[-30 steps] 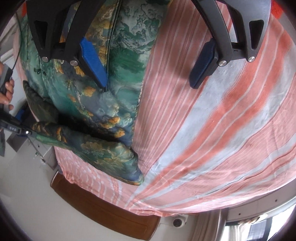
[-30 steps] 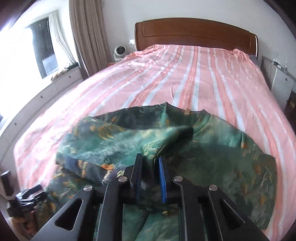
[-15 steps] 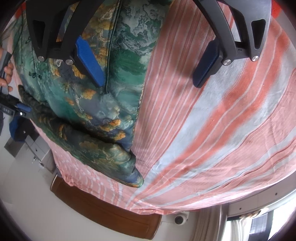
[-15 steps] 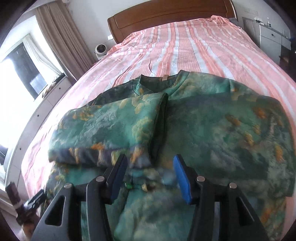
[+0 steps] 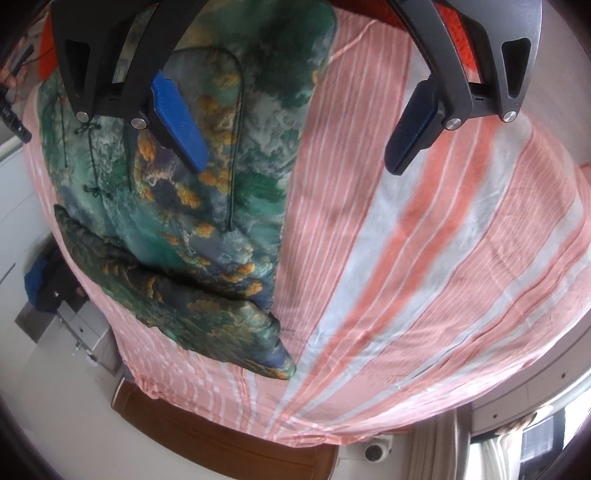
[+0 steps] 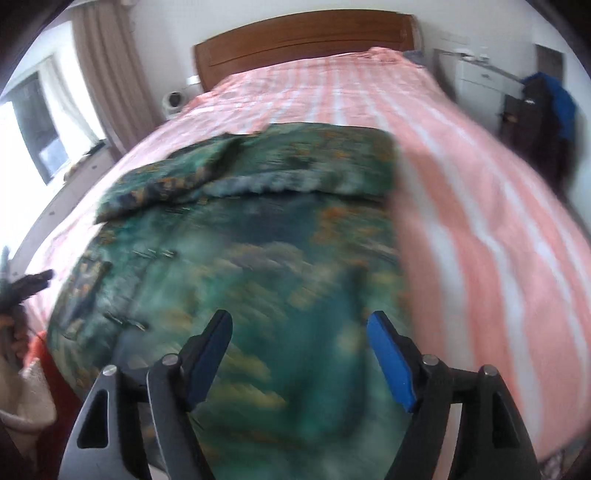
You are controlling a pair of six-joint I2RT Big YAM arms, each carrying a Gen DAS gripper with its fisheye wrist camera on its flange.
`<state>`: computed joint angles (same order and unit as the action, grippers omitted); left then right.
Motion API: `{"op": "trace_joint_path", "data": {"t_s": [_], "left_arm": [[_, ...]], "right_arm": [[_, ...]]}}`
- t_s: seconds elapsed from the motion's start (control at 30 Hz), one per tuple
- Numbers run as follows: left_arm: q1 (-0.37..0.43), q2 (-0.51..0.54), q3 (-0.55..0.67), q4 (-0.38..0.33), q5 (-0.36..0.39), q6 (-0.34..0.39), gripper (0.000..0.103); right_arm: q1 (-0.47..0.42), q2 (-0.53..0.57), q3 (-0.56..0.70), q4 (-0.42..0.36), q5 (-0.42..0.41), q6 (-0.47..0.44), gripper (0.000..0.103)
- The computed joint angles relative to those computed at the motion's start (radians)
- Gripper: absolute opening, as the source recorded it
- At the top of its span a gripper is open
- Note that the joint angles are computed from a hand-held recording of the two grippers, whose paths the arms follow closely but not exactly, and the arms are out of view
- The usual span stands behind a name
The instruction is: Fold large clothes
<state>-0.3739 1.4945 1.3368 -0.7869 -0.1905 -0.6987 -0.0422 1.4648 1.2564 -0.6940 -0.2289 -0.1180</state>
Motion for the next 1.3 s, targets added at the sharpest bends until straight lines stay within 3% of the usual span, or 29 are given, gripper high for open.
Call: {"op": "trace_joint_path", "data": {"t_s": [0.17, 0.43, 0.6, 1.3], "left_arm": [[-0.041, -0.035, -0.041, -0.029, -0.033, -0.027, 0.097], [-0.099, -0.007, 0.000, -0.047, -0.106, -0.055, 0.097], [-0.110, -0.013, 0.000, -0.073, -0.156, -0.057, 0.097], [-0.133, 0.019, 0.040, -0.135, -0.205, -0.028, 0.097]], "right_arm": [[-0.061, -0.123, -0.130, 0.033, 0.065, 0.042, 0.076], [-0.038, -0.186, -0.235, 0.128, 0.106, 0.152, 0.080], [-0.018, -0.220, -0.279, 0.195, 0.153, 0.153, 0.084], [0.022, -0.220, -0.302, 0.208, 0.194, 0.114, 0.084]]}}
